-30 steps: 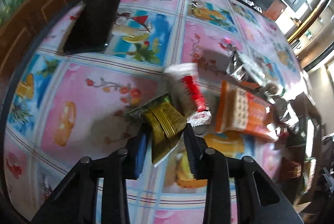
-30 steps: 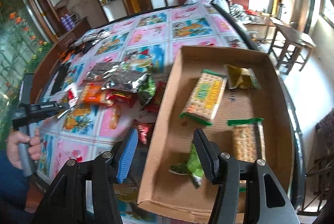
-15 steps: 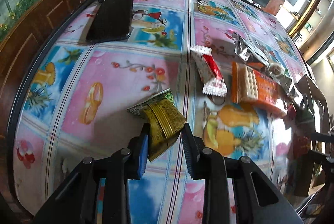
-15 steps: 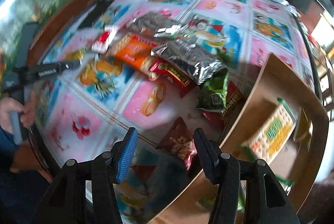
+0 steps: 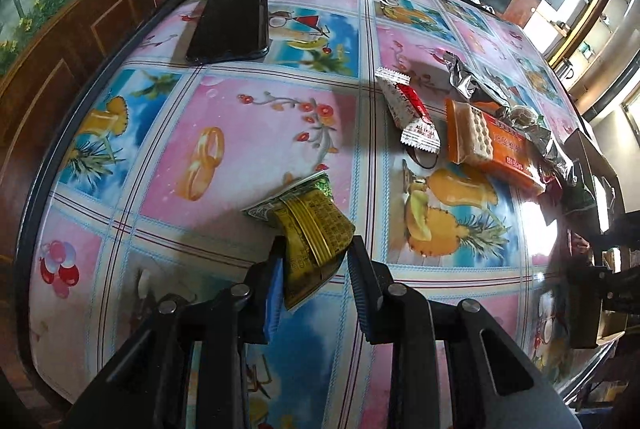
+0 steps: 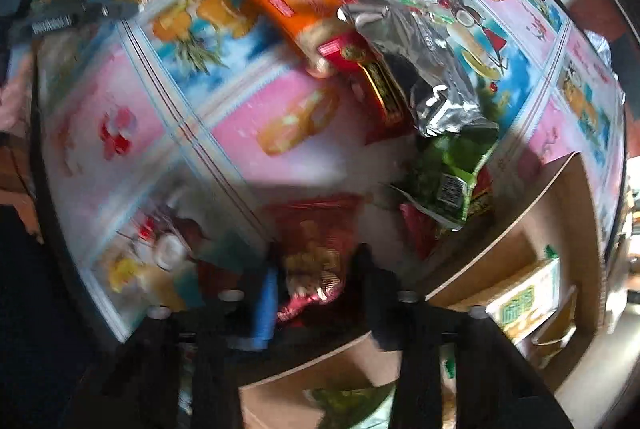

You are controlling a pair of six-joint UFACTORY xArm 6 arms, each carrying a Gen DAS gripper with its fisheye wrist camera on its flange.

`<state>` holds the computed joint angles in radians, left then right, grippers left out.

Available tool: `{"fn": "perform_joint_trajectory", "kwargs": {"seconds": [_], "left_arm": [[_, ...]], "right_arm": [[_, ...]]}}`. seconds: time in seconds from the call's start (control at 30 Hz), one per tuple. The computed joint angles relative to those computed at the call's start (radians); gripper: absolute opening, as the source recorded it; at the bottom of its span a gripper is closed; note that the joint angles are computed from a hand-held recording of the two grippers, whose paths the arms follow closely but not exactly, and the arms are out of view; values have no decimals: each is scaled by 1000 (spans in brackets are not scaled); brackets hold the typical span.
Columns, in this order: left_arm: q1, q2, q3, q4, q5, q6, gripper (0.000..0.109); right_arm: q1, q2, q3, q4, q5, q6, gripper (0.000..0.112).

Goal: Organize snacks
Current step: 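Grasp the yellow-green snack bag with the left tool while the right tool grasps the red bag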

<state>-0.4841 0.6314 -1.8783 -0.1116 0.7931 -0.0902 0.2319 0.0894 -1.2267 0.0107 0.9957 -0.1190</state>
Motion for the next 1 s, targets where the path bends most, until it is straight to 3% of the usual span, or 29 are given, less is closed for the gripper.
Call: {"fn": "perform_joint_trajectory", "kwargs": {"seconds": [0.2, 0.27, 0.33, 0.5, 0.53, 0.57, 1.0], "left_arm": [[1, 1, -7, -2, -1, 9, 32], [-1, 14, -28, 16, 8, -4, 48], [-4, 38, -66, 36, 22, -17, 51], [-5, 75, -115, 44, 28, 3, 50], [-4, 81, -121, 42, 33, 5, 39], [-6, 79, -112, 66, 18, -8, 34], [-29, -33, 45, 120, -102, 50, 32]], "right_arm": [[39, -12, 41, 63, -113, 144, 35], [59, -21, 62, 105, -177, 197, 35], [79, -22, 73, 132, -219, 255, 35], [129, -30, 82, 158, -291, 327, 35], [138, -35, 90, 146, -311, 345, 35], [146, -28, 69, 120, -305, 374, 35], [167, -102, 162, 101, -439, 588, 35]]}}
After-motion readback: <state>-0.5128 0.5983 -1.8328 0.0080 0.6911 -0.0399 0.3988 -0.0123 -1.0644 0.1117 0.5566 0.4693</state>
